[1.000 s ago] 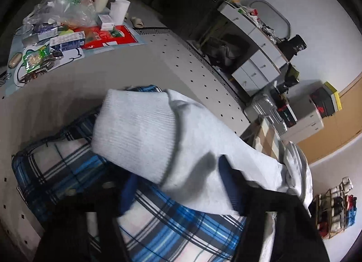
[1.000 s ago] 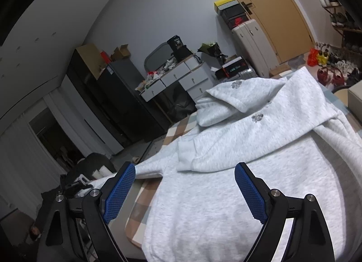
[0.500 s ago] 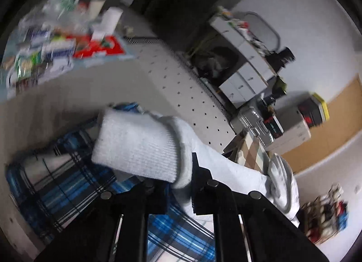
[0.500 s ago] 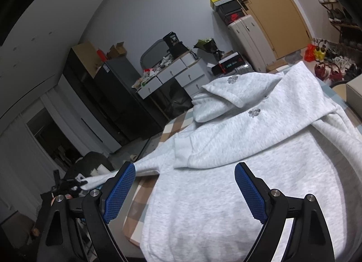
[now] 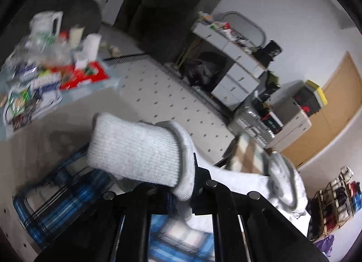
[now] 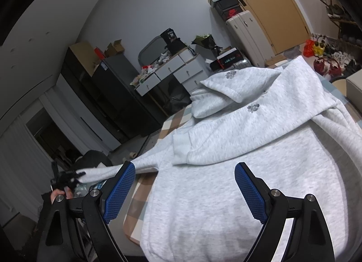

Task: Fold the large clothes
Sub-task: 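Carry the cuff with the left tool across the hoodie body and release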

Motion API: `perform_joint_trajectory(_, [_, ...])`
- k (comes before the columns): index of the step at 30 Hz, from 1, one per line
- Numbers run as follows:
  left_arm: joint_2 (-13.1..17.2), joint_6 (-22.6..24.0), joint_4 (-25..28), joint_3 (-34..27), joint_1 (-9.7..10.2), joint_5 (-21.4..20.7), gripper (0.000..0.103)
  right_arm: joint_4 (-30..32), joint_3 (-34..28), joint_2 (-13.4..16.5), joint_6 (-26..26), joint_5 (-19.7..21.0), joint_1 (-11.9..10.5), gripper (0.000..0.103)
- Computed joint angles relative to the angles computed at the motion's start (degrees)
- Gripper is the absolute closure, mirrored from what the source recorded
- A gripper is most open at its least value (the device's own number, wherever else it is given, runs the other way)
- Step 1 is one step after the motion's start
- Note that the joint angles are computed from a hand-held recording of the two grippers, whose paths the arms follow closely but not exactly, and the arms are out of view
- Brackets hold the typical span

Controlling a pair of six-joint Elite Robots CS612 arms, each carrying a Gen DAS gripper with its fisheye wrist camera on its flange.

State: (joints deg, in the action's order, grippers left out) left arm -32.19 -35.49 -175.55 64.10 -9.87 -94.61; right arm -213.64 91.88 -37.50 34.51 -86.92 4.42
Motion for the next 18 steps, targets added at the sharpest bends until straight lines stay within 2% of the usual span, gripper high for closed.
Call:
perform_joint_trajectory(4, [-0.8,3.7,-2.2,-1.9,-1.48,-0.6,0.098,0.5,0.0,0.0,0.1,0.0,0.0,0.012])
perform_joint_trajectory(10, [-1.1,8.8,-6.1,-5.8,-4.27,-5.4,0.098,0.9,0.0,-0.1,0.6,-0.6,0.0,0.012])
perform_joint_trajectory(15, [-1.2,14.9,-6.6,-8.9,-7.73,-9.3,0.099,-1.4,1.1,-0.5,2.7,-3.6,0.0,0.012])
perform_joint_trajectory(18, [-0.6,18.5,-4.2,-11.2,-10.27,-12.9,0.099,-3.0,2.1,-0.8,4.8,-5.6,-0.3,0.012])
